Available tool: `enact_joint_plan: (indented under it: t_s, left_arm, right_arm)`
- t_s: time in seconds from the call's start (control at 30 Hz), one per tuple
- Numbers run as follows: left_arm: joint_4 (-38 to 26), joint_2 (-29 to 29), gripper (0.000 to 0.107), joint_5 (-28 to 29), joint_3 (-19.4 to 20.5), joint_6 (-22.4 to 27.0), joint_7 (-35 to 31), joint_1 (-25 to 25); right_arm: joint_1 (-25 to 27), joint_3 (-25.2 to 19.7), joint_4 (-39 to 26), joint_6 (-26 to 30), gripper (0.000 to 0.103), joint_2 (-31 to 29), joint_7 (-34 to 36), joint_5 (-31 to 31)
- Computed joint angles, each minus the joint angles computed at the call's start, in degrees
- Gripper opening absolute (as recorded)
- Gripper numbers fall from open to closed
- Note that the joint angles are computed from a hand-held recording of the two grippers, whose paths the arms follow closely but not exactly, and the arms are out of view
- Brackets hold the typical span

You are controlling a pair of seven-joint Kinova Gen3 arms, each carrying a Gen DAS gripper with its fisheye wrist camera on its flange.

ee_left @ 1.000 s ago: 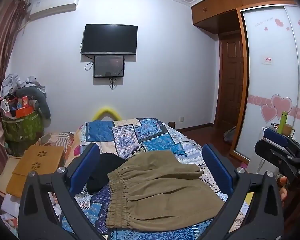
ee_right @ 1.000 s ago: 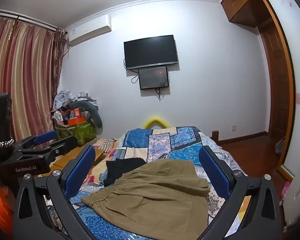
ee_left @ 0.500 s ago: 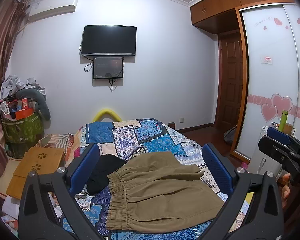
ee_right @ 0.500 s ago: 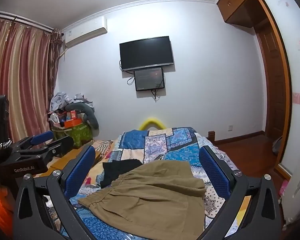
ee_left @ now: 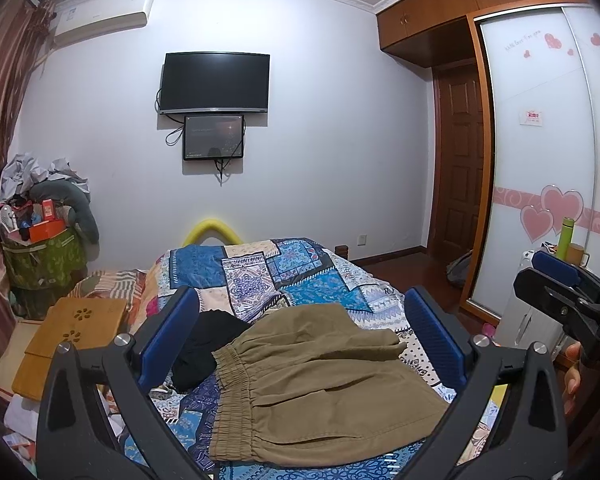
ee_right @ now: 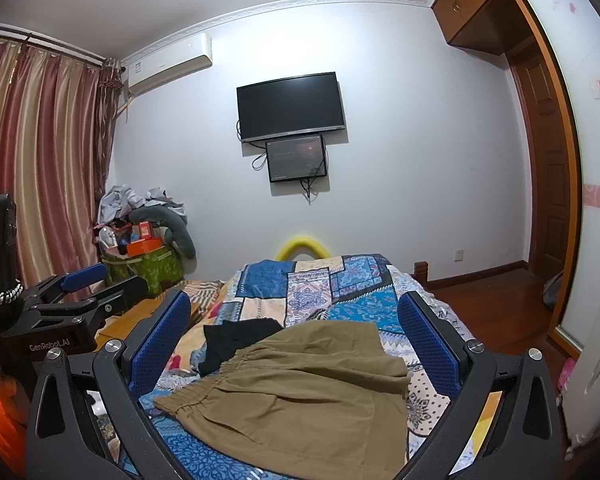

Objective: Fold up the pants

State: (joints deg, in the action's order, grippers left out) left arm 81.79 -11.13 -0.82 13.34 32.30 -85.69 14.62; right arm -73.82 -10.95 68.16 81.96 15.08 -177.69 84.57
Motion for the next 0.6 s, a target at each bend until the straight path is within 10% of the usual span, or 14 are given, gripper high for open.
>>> enact_joint_plan:
  t_s: [0.6]
  left_arm:
    - [-1.13, 0.09, 0.103, -0.60, 0.34, 0.67, 0.20, -0.12]
  right_arm:
    - [-0.03, 0.03, 0.14, 0.04, 0.103, 0.03, -0.15, 0.04]
